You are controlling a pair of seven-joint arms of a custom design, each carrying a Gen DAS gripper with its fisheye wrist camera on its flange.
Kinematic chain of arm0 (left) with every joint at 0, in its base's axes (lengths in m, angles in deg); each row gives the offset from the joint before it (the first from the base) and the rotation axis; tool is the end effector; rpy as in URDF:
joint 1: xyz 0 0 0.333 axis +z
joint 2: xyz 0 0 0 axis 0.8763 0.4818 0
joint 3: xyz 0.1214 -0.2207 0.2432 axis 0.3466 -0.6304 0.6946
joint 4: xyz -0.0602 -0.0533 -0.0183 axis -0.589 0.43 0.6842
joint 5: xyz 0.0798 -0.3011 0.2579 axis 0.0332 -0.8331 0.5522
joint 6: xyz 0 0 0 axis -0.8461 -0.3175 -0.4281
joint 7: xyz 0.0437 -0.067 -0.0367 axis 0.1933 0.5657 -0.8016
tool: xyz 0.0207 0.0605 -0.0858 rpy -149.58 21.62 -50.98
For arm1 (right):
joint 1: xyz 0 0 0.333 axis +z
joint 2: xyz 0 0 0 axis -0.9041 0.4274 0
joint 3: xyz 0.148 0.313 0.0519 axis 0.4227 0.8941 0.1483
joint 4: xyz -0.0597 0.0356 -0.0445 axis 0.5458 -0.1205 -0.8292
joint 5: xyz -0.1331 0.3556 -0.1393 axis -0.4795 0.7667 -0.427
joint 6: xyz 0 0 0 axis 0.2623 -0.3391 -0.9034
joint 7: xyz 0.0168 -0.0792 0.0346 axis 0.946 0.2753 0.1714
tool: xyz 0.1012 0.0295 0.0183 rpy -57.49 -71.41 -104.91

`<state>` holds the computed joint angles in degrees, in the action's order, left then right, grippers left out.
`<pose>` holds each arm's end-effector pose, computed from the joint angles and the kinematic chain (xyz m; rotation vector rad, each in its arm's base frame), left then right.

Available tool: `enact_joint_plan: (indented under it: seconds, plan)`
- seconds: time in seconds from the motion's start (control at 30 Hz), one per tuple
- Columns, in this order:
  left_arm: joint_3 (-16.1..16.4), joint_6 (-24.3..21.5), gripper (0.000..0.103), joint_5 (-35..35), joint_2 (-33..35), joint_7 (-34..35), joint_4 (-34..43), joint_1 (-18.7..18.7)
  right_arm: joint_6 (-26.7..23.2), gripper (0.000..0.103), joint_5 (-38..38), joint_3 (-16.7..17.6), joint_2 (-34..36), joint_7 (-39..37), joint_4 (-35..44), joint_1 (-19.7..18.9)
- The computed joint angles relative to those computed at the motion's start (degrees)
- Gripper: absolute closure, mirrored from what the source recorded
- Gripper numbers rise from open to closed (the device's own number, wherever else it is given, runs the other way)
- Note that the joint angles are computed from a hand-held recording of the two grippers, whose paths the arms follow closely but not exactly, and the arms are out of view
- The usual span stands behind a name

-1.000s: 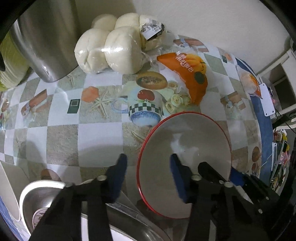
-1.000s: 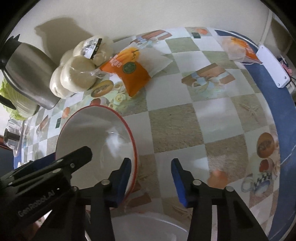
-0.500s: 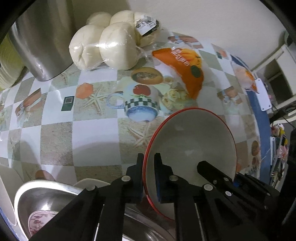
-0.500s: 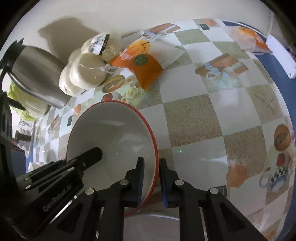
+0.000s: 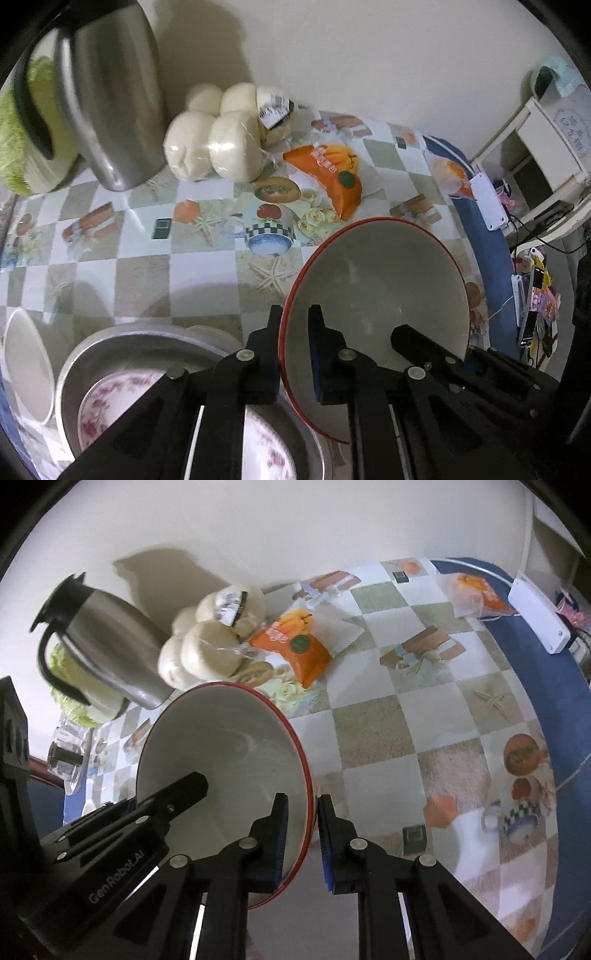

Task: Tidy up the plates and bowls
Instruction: 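Grasp the red-rimmed bowl rim with both grippers and lift it, then carry the red-rimmed bowl over the steel basin and lower it onto the floral plate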

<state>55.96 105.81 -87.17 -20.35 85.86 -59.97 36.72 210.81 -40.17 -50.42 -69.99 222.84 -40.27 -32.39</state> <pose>0.5930 -0.4538 0.5084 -1.6064 2.6066 -0.6530 0.5200 0.4111 0.4891 -1.3153 2.3558 -0.1774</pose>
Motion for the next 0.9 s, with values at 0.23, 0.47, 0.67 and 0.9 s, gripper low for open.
enact_joint_plan:
  seconds: [0.23,0.47,0.67,0.9]
  plan:
    - [-0.48,5.38,0.091,-3.00,-8.04,0.24,-10.78,2.22,-1.03,0.086,-3.43,1.11,-2.16,4.02,-0.31,2.14]
    - [-0.33,11.20,0.091,-3.75,-16.21,0.08,-22.53,3.77,-1.90,0.085,-6.55,2.25,-0.81,9.51,1.16,5.18]
    - [0.05,14.06,0.087,-6.40,-21.73,0.58,-29.75,5.20,-6.35,0.085,-8.44,2.68,1.92,10.98,6.00,8.28]
    - [1.16,16.24,0.087,-5.96,-26.56,0.51,-35.32,6.55,-5.71,0.084,-9.57,2.29,4.77,13.28,9.63,11.26]
